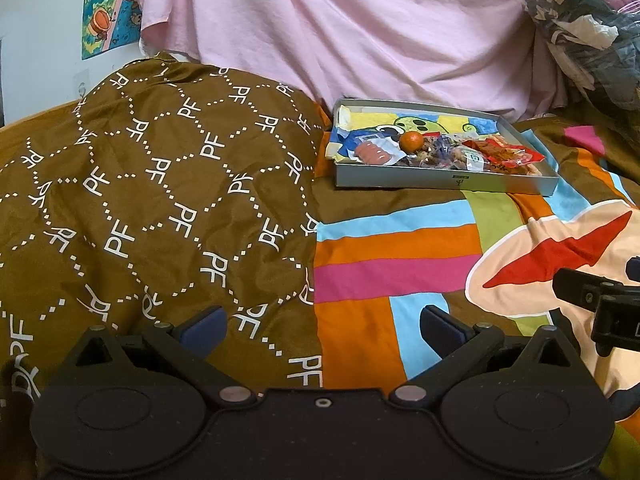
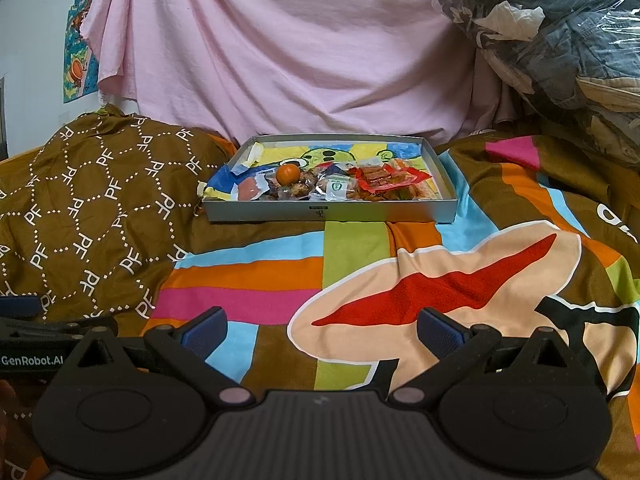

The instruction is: Organize snacks

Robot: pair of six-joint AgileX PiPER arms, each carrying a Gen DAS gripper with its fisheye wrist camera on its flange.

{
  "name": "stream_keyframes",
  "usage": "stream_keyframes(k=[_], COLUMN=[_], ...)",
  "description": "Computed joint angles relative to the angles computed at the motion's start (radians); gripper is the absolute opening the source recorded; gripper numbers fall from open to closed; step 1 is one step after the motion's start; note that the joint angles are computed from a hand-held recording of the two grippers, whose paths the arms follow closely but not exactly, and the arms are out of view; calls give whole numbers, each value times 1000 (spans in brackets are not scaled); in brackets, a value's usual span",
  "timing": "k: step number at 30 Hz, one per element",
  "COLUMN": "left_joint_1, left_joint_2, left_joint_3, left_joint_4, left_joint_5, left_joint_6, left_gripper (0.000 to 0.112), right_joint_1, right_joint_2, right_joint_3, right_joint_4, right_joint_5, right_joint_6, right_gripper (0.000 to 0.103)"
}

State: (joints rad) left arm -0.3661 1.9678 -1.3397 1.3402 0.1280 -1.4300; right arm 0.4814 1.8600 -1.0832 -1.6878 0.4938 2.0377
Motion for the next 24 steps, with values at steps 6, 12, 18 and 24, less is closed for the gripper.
stream_keyframes(k=[6,12,18,24], left_joint_1=[-2,-2,-1,-2], left_joint_2=[0,0,-1,-3], left_joint_3=[0,-2,0,1], left_joint_4=[7,-8,-3,-22], left_joint_5=[2,1,1,-1], left_joint_6=[-10,9,3,28], left_gripper=[102,102,102,102], right_joint_1=[0,-1,-1,-1], right_joint_2=[0,0,0,0], right_joint_3=[1,0,0,1], right_joint_4=[-1,-1,-1,-1], right_joint_5=[0,-1,0,-1], right_joint_6=[1,1,1,1], right_gripper=[103,103,103,103])
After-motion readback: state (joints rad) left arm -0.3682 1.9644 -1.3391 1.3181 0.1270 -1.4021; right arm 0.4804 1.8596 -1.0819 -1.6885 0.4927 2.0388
